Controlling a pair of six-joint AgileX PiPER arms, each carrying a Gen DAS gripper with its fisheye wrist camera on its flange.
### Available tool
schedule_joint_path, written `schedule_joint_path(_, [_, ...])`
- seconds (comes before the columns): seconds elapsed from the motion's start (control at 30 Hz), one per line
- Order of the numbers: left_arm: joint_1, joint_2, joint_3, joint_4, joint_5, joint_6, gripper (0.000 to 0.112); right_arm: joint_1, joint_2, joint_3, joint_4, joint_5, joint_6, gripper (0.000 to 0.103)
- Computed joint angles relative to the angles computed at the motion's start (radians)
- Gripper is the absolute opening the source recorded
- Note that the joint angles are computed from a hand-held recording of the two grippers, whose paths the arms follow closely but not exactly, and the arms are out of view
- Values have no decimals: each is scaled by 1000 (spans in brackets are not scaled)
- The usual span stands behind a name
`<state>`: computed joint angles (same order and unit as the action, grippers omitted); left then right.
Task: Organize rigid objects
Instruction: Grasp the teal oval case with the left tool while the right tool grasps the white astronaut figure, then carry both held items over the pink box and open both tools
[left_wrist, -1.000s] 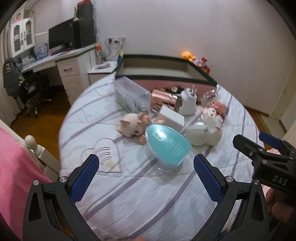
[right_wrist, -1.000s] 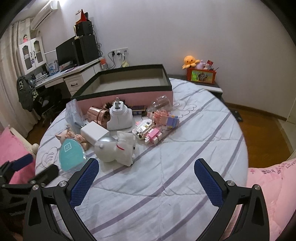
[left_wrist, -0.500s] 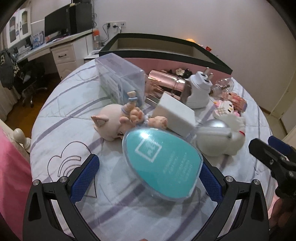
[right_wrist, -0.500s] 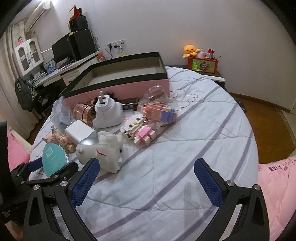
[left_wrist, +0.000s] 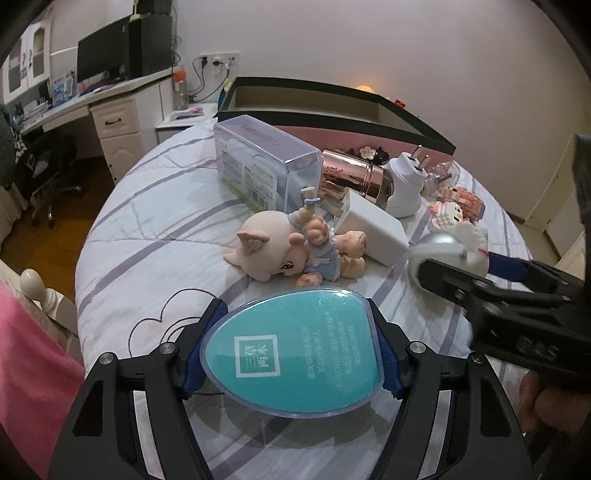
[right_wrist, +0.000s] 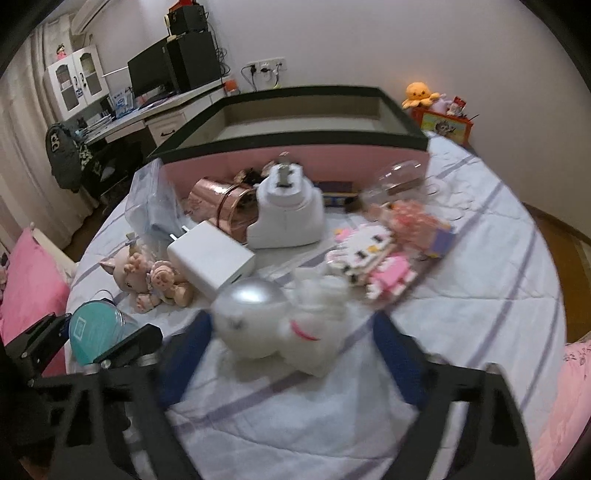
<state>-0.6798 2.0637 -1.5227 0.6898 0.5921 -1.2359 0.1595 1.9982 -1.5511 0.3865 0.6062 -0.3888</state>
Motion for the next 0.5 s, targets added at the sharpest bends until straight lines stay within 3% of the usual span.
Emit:
schedule_joint_path(0.1, [0, -12, 16, 5, -9, -7, 73, 17, -6, 14, -39, -20, 12, 71])
schedule_joint_path(0.5, [1, -76, 18, 54, 21, -16, 73, -41, -61, -5, 101, 47, -102, 71])
